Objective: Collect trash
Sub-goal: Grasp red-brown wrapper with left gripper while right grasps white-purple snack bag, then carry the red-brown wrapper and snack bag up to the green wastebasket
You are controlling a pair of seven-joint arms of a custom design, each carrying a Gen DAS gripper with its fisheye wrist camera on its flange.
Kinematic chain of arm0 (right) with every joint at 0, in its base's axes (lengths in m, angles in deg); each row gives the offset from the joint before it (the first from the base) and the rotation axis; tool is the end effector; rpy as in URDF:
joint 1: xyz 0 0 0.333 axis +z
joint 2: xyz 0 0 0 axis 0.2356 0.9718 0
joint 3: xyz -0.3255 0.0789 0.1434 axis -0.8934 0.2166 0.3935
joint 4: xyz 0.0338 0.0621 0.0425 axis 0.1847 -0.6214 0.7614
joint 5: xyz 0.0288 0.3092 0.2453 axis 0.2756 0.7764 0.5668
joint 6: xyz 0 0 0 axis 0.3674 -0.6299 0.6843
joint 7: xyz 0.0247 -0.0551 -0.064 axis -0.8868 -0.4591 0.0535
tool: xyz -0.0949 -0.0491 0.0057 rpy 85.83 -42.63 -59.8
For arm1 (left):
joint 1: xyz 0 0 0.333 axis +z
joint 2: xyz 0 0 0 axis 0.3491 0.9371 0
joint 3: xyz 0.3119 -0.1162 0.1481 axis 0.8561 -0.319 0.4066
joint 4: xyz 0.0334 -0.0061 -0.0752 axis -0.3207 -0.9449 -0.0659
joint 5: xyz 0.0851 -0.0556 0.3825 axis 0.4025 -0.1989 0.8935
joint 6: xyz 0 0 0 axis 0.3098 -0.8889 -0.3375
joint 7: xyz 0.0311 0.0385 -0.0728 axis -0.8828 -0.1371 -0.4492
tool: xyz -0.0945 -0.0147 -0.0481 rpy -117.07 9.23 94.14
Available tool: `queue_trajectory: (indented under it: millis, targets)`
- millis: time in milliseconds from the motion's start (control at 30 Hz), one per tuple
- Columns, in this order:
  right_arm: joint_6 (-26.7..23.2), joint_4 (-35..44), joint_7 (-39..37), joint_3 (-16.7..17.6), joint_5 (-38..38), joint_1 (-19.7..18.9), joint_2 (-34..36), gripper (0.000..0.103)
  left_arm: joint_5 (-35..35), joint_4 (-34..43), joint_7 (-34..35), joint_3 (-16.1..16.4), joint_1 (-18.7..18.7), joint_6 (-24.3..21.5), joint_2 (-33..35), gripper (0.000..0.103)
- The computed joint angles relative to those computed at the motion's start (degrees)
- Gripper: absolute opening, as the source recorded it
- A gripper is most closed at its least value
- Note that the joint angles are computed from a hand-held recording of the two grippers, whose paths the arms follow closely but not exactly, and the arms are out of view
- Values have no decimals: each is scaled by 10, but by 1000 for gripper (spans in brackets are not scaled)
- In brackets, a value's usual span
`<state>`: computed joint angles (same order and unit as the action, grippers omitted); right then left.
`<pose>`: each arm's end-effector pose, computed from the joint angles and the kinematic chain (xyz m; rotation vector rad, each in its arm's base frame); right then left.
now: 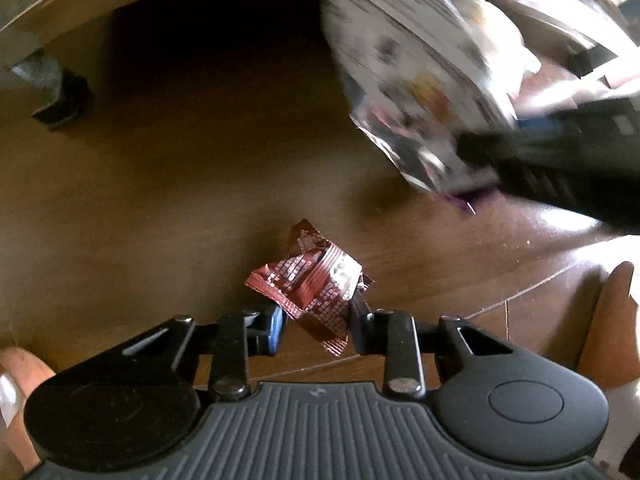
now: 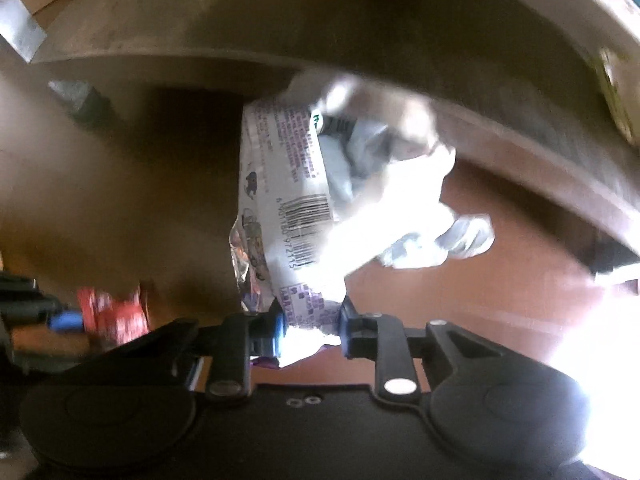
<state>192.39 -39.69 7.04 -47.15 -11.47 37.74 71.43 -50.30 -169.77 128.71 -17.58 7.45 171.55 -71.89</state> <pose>0.4882 0.3137 0.4418 -2.5124 1.5593 -0.1099 0.4505 -0.2321 0.4516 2.1283 -2.1923 0.1651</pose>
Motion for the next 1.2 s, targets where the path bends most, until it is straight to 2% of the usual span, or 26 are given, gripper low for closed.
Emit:
queue_trajectory:
  millis: [267,367,500,833,1200]
  targets:
    - [-133,0,8,1,29,8,-57,20,-2,24,-41,8,15,-46,-23,30]
    - [-191,23,43,2,27,12,-74,19,1,42,-50,8,19,-73,-41,30]
    - [-241,51,90,4,34,19,-102,16,9,72,-62,7,25,-104,-63,30]
    - [-298,91,165,6,34,29,-200,11,28,139,-90,-3,38,-176,-141,30]
    - [-314,144,232,18,17,34,-287,10,45,228,-120,-32,37,-199,-197,30]
